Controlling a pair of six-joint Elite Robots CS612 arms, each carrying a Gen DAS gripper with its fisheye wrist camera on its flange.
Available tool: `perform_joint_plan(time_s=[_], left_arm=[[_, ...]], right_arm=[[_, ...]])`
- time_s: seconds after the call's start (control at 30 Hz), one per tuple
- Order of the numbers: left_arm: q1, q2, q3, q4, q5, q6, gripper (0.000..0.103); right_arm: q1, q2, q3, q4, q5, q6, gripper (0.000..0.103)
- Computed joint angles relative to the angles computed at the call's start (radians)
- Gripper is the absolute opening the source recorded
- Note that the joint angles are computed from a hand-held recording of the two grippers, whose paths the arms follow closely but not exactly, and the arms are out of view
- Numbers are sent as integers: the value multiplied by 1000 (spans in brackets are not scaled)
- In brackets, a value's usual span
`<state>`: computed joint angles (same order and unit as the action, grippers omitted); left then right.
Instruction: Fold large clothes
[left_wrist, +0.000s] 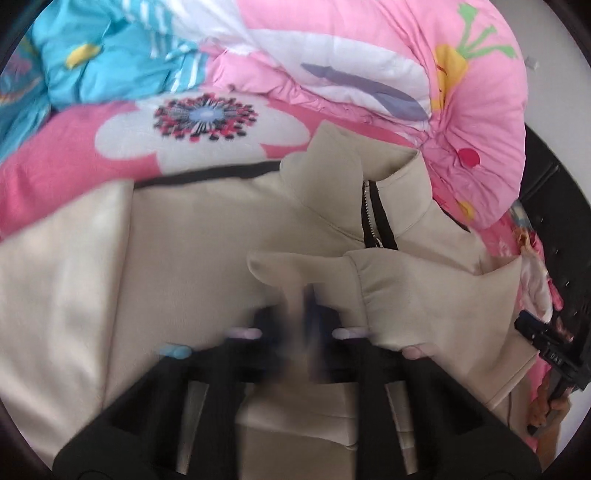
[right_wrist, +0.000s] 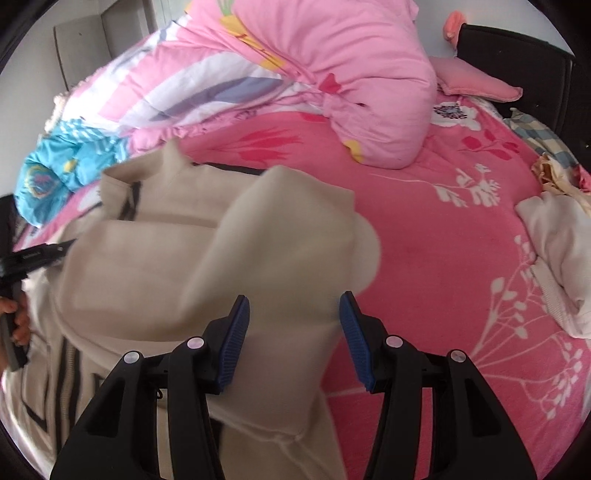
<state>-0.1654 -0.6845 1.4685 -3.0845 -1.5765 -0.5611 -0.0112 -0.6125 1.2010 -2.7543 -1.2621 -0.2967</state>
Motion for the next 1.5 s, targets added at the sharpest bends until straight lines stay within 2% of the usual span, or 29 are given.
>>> perform_joint_plan(time_s=[0.07, 0.1, 0.13, 0.23, 0.3, 0.37, 0.47, 0.5, 0.57, 0.63, 0.7, 0.77, 0.83, 0.87, 0.9, 0.93, 0.97, 1.0, 1.03, 1.07, 1.13, 1.17, 1.2, 1.23, 1.3, 1.33, 1.37, 1.43, 1.5], left_arm=[[-12, -18, 31, -78, 78, 14, 7], [-13, -28, 52, -148, 100, -4, 7], [-12, -34, 61, -176, 106, -14, 7], [-25, -66, 97, -187, 202, -21, 7], [-38, -79, 108, -137, 265, 23, 7], [-59, -83, 110, -58, 376, 48, 7], [-67, -74, 99, 51, 423, 22, 8], [-76, -68, 91, 99, 467, 22, 8], [-81, -64, 88, 123, 488, 29, 10], [-87, -63, 80, 159, 540, 22, 14], [-72, -71, 67, 239, 502, -27, 21], [-62, -82, 71, 264, 481, -61, 25], [-70, -102, 84, 302, 548, -124, 27], [-79, -106, 96, 282, 593, -131, 29], [-84, -116, 112, 221, 595, -103, 29], [-83, -116, 127, 127, 556, -55, 28], [-78, -116, 135, 51, 474, -16, 27], [-71, -109, 135, -16, 370, 0, 24], [-59, -101, 130, -58, 265, 1, 15], [-51, -81, 120, -118, 160, -24, 12], [-23, -39, 87, -181, -39, -91, 8], [-11, -24, 70, -151, -92, -136, 3], [-5, -8, 70, -161, -103, -168, 0], [7, 15, 78, -213, -118, -236, 2], [48, 68, 90, -411, -223, -425, 2], [54, 80, 100, -485, -229, -480, 2], [55, 81, 111, -517, -224, -493, 2], [40, 62, 131, -484, -169, -432, 2], [26, 53, 139, -459, -124, -392, 2]], right_arm=[[3, 5, -6, -2, -7, -7, 50], [6, 6, -6, -7, -9, -13, 50], [9, 7, -8, -11, -14, -21, 50], [24, 17, -30, 36, -40, -65, 50], [33, 24, -38, 41, -59, -78, 50], [44, 29, -36, 13, -99, -94, 53], [49, 30, -27, -20, -117, -98, 56], [53, 31, -23, -36, -133, -108, 57], [58, 31, -13, -72, -165, -139, 61], [58, 30, -9, -87, -169, -167, 61], [52, 22, 3, -92, -134, -186, 61], [38, 2, 32, -104, -42, -198, 61], [37, -12, 60, -153, -10, -207, 61], [39, -17, 71, -175, -3, -215, 61], [42, -21, 74, -178, 7, -217, 60], [45, -25, 73, -159, 30, -219, 58], [47, -26, 68, -134, 47, -219, 48], [48, -26, 55, -67, 91, -220, 42], [50, -25, 45, -24, 116, -218, 27], [53, -19, 23, 45, 142, -200, 15], [64, -1, -12, 118, 128, -167, 9], [68, 11, -24, 134, 106, -148, 9], [67, 18, -28, 138, 108, -138, 7], [61, 26, -33, 145, 128, -123, 6], [34, 39, -41, 170, 227, -68, 3], [23, 44, -52, 195, 252, -27, 0], [15, 49, -60, 212, 273, 7, 0], [2, 49, -61, 218, 279, 64, 0], [6, 26, -23, 144, 192, 106, 0]])
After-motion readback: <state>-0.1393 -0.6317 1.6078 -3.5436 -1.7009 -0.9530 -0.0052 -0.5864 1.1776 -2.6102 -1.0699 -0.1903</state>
